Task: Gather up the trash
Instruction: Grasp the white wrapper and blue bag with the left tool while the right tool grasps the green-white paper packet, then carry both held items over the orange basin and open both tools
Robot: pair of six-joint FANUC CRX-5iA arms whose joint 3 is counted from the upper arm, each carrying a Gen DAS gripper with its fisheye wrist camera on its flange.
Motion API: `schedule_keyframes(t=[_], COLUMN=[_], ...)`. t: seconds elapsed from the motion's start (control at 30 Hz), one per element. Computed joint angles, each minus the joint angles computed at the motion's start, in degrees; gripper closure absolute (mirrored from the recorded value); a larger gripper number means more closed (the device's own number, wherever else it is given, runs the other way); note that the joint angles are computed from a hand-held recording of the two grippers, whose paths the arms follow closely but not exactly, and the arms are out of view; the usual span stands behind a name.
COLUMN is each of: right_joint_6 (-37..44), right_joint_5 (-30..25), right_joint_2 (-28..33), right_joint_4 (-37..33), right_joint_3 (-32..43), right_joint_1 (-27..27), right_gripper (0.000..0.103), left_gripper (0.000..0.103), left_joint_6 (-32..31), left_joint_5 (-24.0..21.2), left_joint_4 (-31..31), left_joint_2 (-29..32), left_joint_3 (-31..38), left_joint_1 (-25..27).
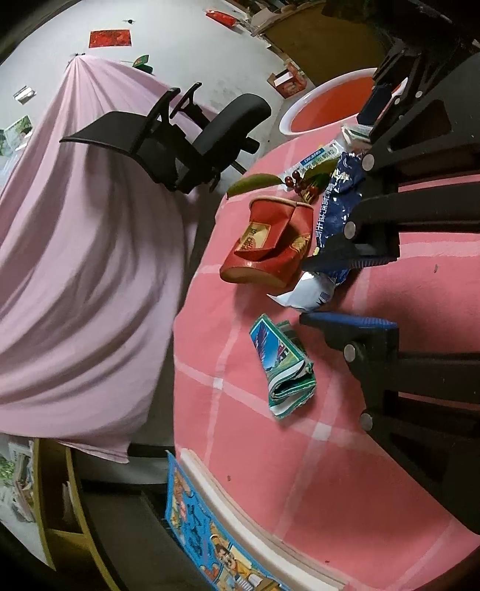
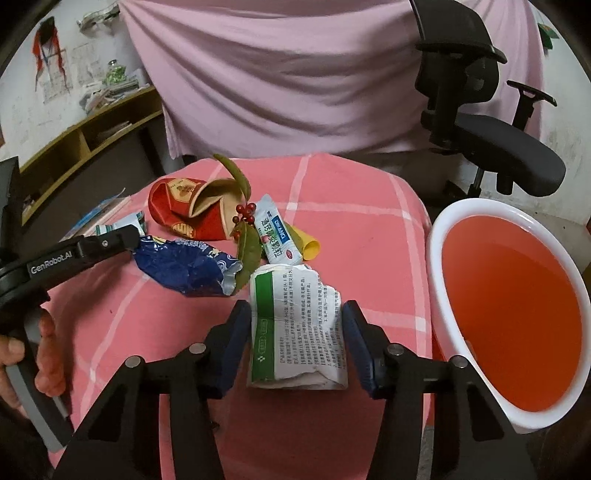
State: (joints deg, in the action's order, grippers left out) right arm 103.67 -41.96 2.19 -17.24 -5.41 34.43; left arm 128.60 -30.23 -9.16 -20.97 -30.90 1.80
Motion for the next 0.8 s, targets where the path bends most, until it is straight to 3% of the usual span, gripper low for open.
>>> schedule_keyframes(t=[0.1,0.2,0.33,0.43,0.63,0.8], right_joint_6=[1.03,2.67,5.58,4.95,8.85,28.29], right_joint_5=[0.05,1.71,5.16,9.67,18.65,18.19], right_joint_2=[-0.28,-1.48,-3.75,-5.91,-10.52,-12.65], right_joint_4=[-1.58,-3.85,-8.54,-9.38,-13.82,-33.81], right_joint_3=[0.12,-0.72,-2.33,-4.63,-9.28,-8.61], right_joint_1=[-0.69,-1.53,-3.27,-3.60,-3.75,-10.27], right_gripper=[0.054,0.054,0.054,0.054,0.054,0.054], left_gripper=[0.086,0.086,0.086,0.086,0.086,0.086], left_joint_6=[5.74,16.05,33.95,44.58,53.16,57.61], left_joint_5=[-1.05,-4.27,-14.00,-19.98,-26.88,-33.00], left_joint_4=[-6.98,-19.36,-40.71,-52.61,-62.21,-69.02], left_joint_2=[-0.69,-0.94,-0.24,0.12,1.84,3.75], left_joint_3=[1.58,4.60,8.97,9.86,10.39,10.86], left_joint_1=[-3.14,-9.48,-23.22,-32.24,-40.64,-47.55])
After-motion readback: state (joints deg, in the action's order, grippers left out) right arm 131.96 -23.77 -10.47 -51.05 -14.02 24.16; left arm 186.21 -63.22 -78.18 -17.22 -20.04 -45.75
